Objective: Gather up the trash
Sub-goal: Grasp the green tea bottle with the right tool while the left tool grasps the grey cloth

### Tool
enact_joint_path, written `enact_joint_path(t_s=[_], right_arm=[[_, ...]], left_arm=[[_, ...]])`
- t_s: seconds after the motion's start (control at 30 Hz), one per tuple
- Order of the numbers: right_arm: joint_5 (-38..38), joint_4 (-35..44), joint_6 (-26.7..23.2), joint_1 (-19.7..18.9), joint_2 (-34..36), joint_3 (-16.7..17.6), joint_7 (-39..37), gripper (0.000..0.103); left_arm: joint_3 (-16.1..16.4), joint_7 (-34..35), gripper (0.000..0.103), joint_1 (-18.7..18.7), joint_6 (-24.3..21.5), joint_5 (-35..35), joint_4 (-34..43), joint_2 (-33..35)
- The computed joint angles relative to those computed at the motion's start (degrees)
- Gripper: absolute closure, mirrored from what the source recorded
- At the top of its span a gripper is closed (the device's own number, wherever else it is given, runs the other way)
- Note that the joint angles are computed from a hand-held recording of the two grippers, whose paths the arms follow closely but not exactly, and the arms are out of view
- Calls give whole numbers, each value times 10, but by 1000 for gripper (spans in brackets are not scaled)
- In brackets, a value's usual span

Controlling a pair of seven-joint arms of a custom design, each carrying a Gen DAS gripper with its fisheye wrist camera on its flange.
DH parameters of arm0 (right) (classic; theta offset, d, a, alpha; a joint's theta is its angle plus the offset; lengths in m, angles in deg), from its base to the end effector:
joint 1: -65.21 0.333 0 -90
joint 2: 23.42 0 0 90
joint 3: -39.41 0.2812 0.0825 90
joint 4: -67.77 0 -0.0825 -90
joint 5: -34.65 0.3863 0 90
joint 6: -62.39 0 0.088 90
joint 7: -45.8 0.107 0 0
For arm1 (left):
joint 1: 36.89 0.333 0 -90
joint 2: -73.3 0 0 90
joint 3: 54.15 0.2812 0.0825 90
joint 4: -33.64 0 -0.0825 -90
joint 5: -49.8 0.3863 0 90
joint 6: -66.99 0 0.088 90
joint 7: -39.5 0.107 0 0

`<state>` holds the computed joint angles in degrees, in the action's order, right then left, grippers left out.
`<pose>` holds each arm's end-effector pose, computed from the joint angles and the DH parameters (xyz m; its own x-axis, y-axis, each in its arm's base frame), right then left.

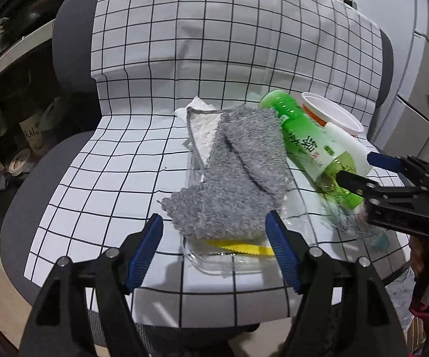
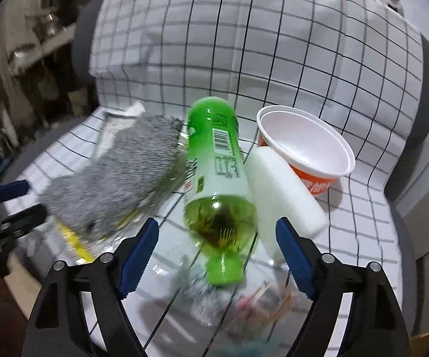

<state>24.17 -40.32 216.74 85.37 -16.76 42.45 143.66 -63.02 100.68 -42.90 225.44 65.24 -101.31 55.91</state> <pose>0.5824 0.2548 0.4892 0.3657 -0.9279 0.0722 -0.6960 -0.3241 -0.6408 0.4908 -0.1461 0.4933 -0.0004 -0.9988 0.0491 -0.7421 -0.0326 -0.6695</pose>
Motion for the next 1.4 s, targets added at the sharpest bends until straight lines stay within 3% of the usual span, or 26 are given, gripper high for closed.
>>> enact_joint_path(t_s=[0.17,0.3,0.37,0.47,0.63,0.77,0.87,1.0,1.1,1.13,1.23,1.4], right_arm=[[-95,71,-61,29,56,-19,91,21],[-121,106,-83,43,86,-27,121,26],[-139,103,-80,51,84,-35,144,36],[-137,56,-30,43,45,-33,157,37],[17,-49,50,-5,-55,-3,79,37],[27,-110,87,-30,-115,7,88,37],[68,-145,97,-42,-151,13,62,37],[106,-178,105,-53,-181,19,30,37],[105,-191,112,-68,-190,32,32,37],[103,-195,115,-72,-192,35,34,37],[113,-204,124,-74,-199,37,24,37],[112,-213,141,-85,-209,48,28,37]], left_arm=[[9,10,34,-2,10,-15,-8,-1],[11,14,34,-2,9,-22,-11,-2],[9,12,34,0,7,-21,-10,-2],[9,14,34,-1,8,-23,-10,-4],[8,30,34,-9,12,-27,7,10],[-9,35,34,-11,-2,-6,57,58],[-29,-8,34,-3,-33,55,107,107],[-26,-23,34,-12,-57,72,141,143],[-19,-30,51,-15,-54,65,139,147],[-17,-31,67,-15,-49,63,136,144],[-7,-25,90,-12,3,37,109,120],[0,-39,97,-1,77,35,77,62]])
